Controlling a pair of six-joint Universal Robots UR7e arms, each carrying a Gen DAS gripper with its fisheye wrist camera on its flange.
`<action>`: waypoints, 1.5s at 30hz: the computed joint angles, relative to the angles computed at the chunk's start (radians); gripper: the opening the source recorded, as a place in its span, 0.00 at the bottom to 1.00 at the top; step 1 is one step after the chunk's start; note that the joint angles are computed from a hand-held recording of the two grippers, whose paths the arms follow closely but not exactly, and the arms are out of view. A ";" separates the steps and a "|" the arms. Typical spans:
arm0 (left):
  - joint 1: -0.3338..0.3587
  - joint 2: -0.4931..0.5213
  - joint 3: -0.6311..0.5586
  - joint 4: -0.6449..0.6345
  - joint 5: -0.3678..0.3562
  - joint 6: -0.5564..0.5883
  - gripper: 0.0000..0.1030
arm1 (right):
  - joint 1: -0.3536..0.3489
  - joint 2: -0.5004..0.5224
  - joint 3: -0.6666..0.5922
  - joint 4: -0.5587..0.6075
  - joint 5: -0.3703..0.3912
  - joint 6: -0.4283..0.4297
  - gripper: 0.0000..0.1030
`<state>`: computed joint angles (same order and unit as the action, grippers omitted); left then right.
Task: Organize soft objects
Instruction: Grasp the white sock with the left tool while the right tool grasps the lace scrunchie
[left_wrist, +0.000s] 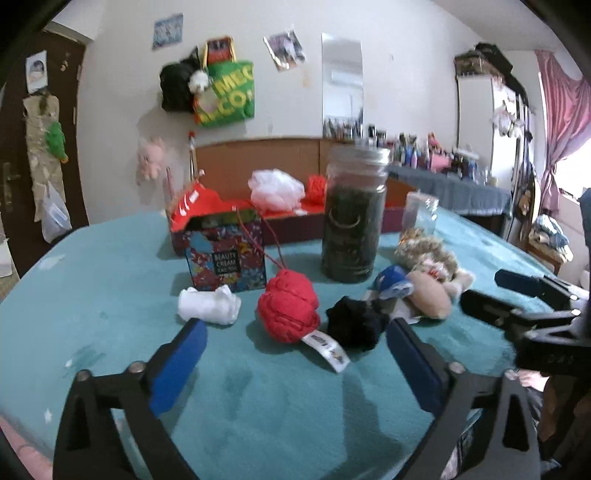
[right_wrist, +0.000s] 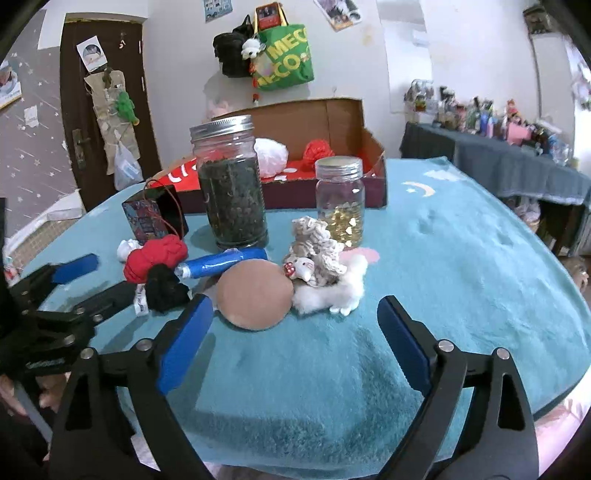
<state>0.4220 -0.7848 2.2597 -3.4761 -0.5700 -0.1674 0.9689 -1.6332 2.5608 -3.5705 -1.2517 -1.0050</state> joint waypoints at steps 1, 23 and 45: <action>-0.008 0.010 0.004 -0.021 0.011 0.005 1.00 | -0.010 0.015 0.016 -0.058 0.012 -0.004 0.89; 0.081 -0.105 -0.048 0.201 0.052 -0.108 1.00 | 0.065 0.063 -0.054 -0.066 -0.064 0.058 0.92; 0.193 -0.203 -0.146 0.562 -0.139 -0.179 0.27 | 0.168 0.065 -0.225 0.275 -0.190 -0.035 0.14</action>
<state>0.6150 -0.9882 2.1141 -2.9141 -0.7092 -0.3468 1.1372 -1.5679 2.3359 -3.2952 -1.4415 -1.0397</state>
